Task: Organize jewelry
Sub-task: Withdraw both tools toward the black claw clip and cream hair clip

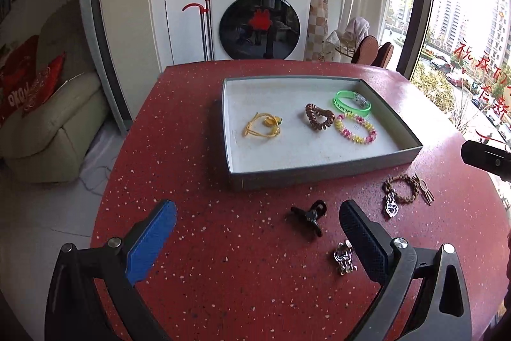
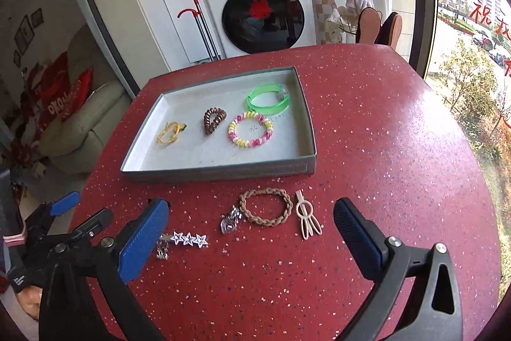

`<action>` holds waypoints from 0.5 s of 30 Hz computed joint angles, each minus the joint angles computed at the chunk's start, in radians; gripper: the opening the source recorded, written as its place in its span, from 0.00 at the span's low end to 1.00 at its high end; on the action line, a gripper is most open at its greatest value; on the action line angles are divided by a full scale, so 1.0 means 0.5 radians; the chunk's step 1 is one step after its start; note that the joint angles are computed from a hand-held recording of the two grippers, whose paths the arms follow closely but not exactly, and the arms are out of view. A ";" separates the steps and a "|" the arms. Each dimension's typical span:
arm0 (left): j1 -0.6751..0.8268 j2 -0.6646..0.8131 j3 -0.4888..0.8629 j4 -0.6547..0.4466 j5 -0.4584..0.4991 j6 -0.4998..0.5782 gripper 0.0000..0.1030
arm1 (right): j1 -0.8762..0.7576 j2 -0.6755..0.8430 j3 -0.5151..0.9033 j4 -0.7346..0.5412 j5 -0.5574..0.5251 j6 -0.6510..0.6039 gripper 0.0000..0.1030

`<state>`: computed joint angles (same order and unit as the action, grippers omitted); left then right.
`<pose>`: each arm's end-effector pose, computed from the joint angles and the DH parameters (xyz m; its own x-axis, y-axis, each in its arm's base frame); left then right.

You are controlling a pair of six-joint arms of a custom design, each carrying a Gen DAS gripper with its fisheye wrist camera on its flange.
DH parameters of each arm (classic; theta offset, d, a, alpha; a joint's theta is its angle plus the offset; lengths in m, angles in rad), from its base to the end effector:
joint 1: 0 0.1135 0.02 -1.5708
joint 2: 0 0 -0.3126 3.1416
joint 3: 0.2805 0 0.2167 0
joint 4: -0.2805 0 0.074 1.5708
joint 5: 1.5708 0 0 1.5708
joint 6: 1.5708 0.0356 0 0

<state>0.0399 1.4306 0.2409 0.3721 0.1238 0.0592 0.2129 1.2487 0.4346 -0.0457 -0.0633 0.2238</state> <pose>0.1843 0.0030 0.1723 -0.7250 0.0298 -0.6881 0.0879 0.9949 -0.0495 0.1746 0.0400 0.2168 -0.7779 0.0585 -0.6257 -0.0806 0.9782 0.1916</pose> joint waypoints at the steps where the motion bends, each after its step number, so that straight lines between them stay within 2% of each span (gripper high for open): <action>1: 0.006 0.030 -0.026 0.017 0.024 0.003 1.00 | -0.014 0.009 -0.048 0.019 -0.006 -0.007 1.00; 8: -0.092 0.259 -0.151 0.227 -0.057 -0.115 1.00 | -0.172 0.134 -0.252 0.139 -0.004 -0.093 1.00; 15: -0.196 0.459 -0.059 0.240 -0.160 -0.297 1.00 | -0.327 0.286 -0.263 0.228 0.011 -0.156 1.00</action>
<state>-0.0581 1.6603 0.2113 0.4922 0.0436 -0.0895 0.0496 1.3916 0.3032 0.0682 -0.0576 0.1456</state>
